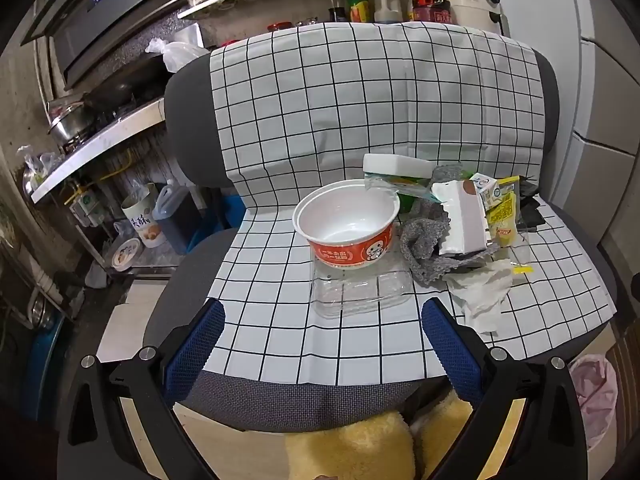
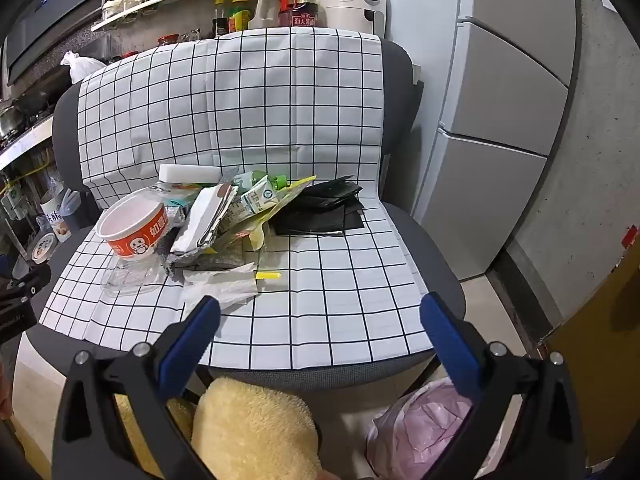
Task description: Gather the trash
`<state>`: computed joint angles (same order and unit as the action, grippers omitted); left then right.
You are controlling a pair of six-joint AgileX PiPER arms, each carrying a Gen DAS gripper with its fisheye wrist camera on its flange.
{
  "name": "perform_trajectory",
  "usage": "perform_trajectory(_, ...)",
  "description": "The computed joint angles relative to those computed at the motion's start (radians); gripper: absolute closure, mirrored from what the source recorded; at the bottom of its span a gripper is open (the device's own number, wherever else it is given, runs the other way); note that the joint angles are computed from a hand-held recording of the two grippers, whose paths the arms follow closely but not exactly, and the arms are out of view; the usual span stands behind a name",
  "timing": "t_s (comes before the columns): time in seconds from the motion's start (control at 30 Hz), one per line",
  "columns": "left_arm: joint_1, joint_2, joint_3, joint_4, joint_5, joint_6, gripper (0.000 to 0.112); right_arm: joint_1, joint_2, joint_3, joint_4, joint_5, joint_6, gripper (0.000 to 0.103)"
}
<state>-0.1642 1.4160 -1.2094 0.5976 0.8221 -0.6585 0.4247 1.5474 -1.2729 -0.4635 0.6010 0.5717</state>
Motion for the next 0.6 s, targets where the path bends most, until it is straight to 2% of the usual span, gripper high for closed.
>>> perform_trajectory(0.57, -0.017, -0.005, -0.003, 0.042, 0.016, -0.037, 0.015, -0.005, -0.001, -0.003, 0.022, -0.004, -0.020, 0.006)
perform_trajectory(0.6, 0.005, -0.012, 0.005, 0.023, 0.000, -0.015, 0.015, -0.001, -0.001, 0.002, 0.012, -0.006, -0.008, 0.006)
